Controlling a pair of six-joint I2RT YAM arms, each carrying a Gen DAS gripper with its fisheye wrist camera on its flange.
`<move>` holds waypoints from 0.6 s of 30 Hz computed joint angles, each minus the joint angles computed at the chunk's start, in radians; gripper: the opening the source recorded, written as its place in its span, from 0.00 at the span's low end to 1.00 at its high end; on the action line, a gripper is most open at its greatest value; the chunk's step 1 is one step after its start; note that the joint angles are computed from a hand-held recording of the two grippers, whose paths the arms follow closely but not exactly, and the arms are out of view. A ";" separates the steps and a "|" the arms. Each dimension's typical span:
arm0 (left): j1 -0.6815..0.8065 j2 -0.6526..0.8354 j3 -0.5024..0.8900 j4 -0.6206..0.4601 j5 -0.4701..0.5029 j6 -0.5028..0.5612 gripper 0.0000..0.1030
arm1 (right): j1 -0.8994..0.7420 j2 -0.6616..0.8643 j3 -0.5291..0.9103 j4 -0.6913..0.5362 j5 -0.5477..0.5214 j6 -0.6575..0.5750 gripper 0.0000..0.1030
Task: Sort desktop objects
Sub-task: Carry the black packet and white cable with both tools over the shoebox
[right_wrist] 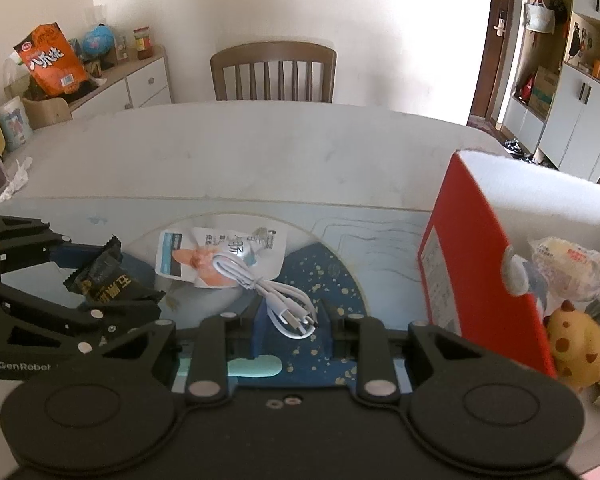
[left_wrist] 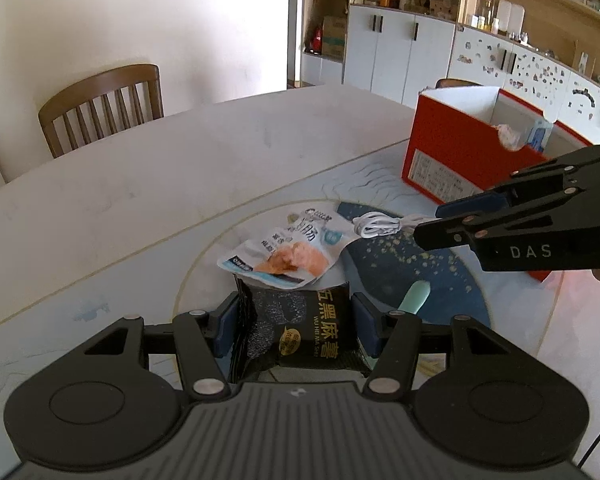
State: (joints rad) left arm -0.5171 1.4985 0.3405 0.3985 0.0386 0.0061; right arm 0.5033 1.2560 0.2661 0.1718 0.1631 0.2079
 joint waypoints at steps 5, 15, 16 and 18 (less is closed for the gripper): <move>-0.030 -0.086 0.001 -0.082 -0.023 -0.025 0.56 | -0.004 -0.119 -0.009 -0.099 -0.011 -0.006 0.26; -0.130 -0.242 0.028 -0.237 -0.085 -0.063 0.56 | -0.021 -0.418 -0.011 -0.381 -0.038 -0.005 0.26; -0.142 -0.254 0.035 -0.252 -0.089 -0.069 0.56 | -0.026 -0.474 0.000 -0.448 -0.042 -0.013 0.26; -0.163 -0.282 0.048 -0.284 -0.092 -0.084 0.56 | -0.030 -0.512 0.002 -0.480 -0.045 -0.018 0.26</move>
State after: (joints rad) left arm -0.6804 1.2161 0.3882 0.1145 -0.0539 -0.0779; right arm 0.4730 0.7443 0.2681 -0.3080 0.1182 0.1899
